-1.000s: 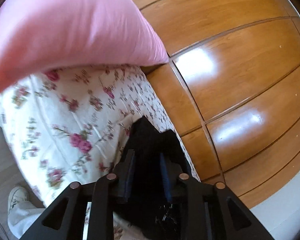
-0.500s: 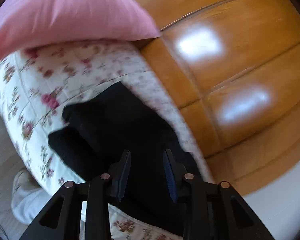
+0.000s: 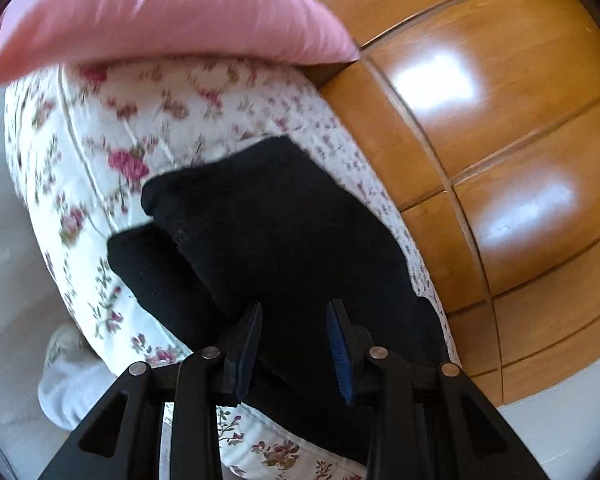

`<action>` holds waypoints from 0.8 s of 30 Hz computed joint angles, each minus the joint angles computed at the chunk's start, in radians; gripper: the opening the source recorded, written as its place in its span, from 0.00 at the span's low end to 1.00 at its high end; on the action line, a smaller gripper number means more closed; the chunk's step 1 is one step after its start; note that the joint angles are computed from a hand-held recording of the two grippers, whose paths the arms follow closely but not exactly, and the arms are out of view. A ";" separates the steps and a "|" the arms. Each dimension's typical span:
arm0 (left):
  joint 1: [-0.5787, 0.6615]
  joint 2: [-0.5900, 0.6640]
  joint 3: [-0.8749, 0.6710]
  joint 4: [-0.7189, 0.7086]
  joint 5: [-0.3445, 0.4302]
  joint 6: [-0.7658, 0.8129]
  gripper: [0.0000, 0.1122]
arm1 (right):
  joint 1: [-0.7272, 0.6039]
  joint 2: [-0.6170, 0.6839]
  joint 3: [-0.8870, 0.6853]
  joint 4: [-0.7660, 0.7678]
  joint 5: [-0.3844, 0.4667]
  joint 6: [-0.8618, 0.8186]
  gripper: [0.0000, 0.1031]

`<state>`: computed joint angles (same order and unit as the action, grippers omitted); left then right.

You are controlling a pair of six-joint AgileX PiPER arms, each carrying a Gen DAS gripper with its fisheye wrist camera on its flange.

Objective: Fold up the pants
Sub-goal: 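Grasp the folded pants edge with the left tool while the right tool grasps another edge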

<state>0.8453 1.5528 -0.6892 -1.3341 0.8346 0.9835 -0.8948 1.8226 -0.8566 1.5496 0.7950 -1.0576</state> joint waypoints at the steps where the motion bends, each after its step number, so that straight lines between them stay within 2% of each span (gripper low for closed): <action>1: -0.007 0.011 -0.003 -0.019 0.001 0.001 0.29 | 0.010 0.013 -0.021 0.000 -0.005 -0.005 0.30; 3: -0.029 0.029 -0.020 -0.053 0.003 0.007 0.18 | 0.039 0.035 -0.080 -0.070 -0.032 0.060 0.17; 4: -0.042 0.034 -0.034 -0.055 0.005 0.002 0.05 | 0.051 0.045 -0.109 -0.106 -0.042 0.108 0.12; 7: -0.078 0.013 -0.072 -0.088 0.000 -0.007 0.00 | 0.073 0.086 -0.235 -0.219 -0.013 0.289 0.08; 10: -0.060 -0.031 -0.110 -0.166 0.055 0.022 0.00 | 0.073 0.065 -0.343 -0.228 0.050 0.353 0.07; 13: 0.012 -0.075 -0.143 -0.187 0.134 0.034 0.00 | 0.067 -0.016 -0.382 -0.199 0.092 0.277 0.07; 16: 0.091 -0.079 -0.146 -0.090 0.168 0.011 0.00 | 0.022 -0.114 -0.285 -0.183 0.103 0.171 0.07; 18: 0.124 -0.064 -0.095 -0.062 0.186 0.067 0.00 | -0.010 -0.150 -0.178 -0.215 0.057 0.146 0.07; 20: 0.115 -0.071 -0.039 -0.046 0.143 0.115 0.04 | -0.040 -0.119 -0.097 -0.261 0.004 0.160 0.07; 21: 0.110 -0.053 -0.007 -0.047 0.151 0.147 0.06 | -0.070 -0.070 -0.059 -0.258 0.000 0.169 0.07; 23: 0.079 -0.028 0.000 -0.035 0.151 0.143 0.20 | -0.142 0.050 -0.001 -0.152 0.067 0.103 0.06; 24: 0.045 -0.025 -0.003 -0.022 0.127 0.126 0.21 | -0.185 0.108 0.016 -0.071 0.149 0.048 0.05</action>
<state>0.8903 1.5276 -0.6925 -1.3560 0.9615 1.1092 -1.0800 1.9304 -0.8407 1.4782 0.9443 -1.0095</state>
